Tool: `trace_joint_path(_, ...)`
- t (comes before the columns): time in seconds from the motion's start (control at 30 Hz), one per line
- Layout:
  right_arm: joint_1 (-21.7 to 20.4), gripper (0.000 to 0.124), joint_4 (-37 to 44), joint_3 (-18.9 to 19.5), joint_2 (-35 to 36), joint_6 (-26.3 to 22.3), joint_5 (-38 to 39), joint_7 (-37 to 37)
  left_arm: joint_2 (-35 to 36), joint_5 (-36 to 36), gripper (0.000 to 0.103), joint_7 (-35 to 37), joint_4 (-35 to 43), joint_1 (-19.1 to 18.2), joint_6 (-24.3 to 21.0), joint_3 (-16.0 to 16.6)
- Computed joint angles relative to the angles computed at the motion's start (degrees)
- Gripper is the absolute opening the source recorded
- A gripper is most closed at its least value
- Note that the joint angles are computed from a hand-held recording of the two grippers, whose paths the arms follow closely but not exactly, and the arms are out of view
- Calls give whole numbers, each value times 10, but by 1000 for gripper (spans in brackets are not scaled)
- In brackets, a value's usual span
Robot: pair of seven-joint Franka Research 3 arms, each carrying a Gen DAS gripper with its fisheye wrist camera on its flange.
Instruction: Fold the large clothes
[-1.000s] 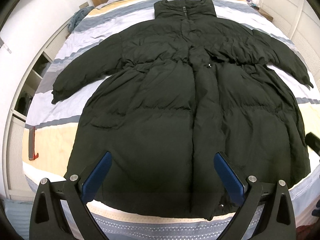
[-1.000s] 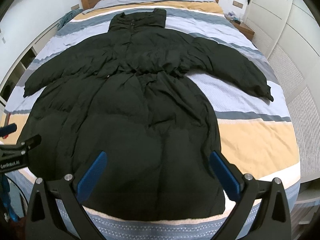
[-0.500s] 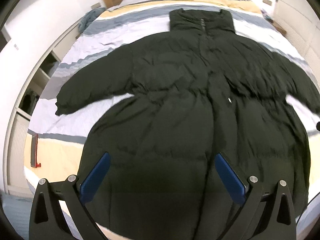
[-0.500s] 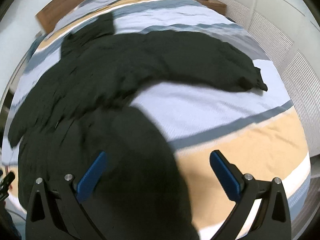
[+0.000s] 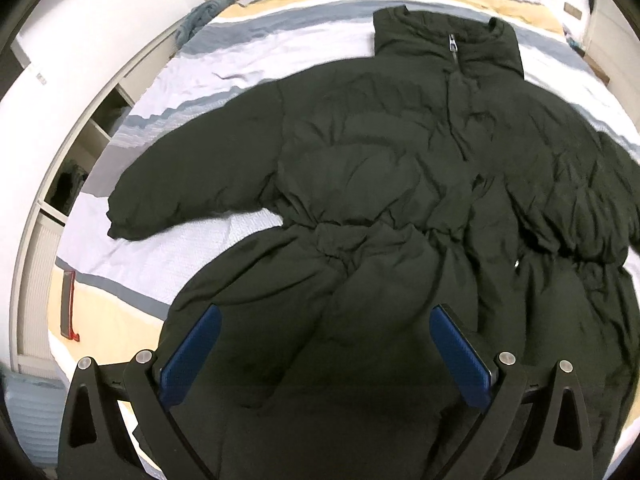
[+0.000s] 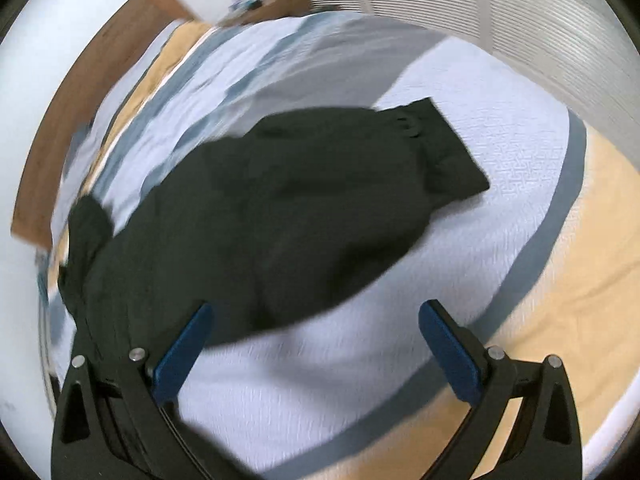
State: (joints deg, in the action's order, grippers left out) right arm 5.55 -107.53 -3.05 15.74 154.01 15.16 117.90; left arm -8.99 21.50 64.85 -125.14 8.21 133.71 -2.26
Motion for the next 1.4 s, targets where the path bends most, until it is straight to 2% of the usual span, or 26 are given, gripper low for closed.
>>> trace_joint_path(0.27, -39, 101, 41, 23, 57, 44, 107, -9, 17, -6, 102, 15, -7, -3, 0, -1)
trace_joint_path(0.3, -45, 96, 46, 28, 63, 47, 124, -12, 17, -6, 102, 17, -8, -2, 0, 0)
trace_joint_path(0.37, -57, 71, 59, 38, 77, 46, 153, -24, 16, -7, 102, 18, -10, -1, 0, 1)
trace_joint_path(0.4, -62, 53, 60, 43, 80, 49, 169, -31, 14, -7, 102, 18, -12, 0, 0, 2)
trace_joint_path(0.43, -61, 45, 57, 45, 79, 53, 176, -35, 13, -7, 102, 19, -13, 0, 0, 2)
trace_joint_path(0.47, -60, 42, 59, 45, 80, 57, 179, -40, 12, -6, 102, 19, -15, 1, 0, 3)
trace_joint_path(0.53, -53, 24, 65, 40, 79, 56, 168, -47, 7, -6, 102, 18, -19, 3, 2, 4)
trace_joint_path(0.63, -29, 11, 72, 19, 67, 46, 118, -44, -3, -7, 102, 20, -29, 6, 8, 6)
trace_joint_path(0.77, -5, 8, 104, 0, 60, 34, 47, -46, -22, -9, 102, 20, -45, 11, 21, 9)
trace_joint_path(0.93, 11, 8, 146, 10, 50, 26, 2, -84, -47, -13, 102, 19, -61, 19, 29, 15)
trace_joint_path(1.2, 39, 8, 219, 53, 54, 10, 14, -175, -93, -4, 102, 9, -90, 46, 40, 27)
trace_joint_path(1.4, 83, 8, 268, 70, 78, -25, 9, -215, -124, 1, 102, 17, -114, 70, 42, 42)
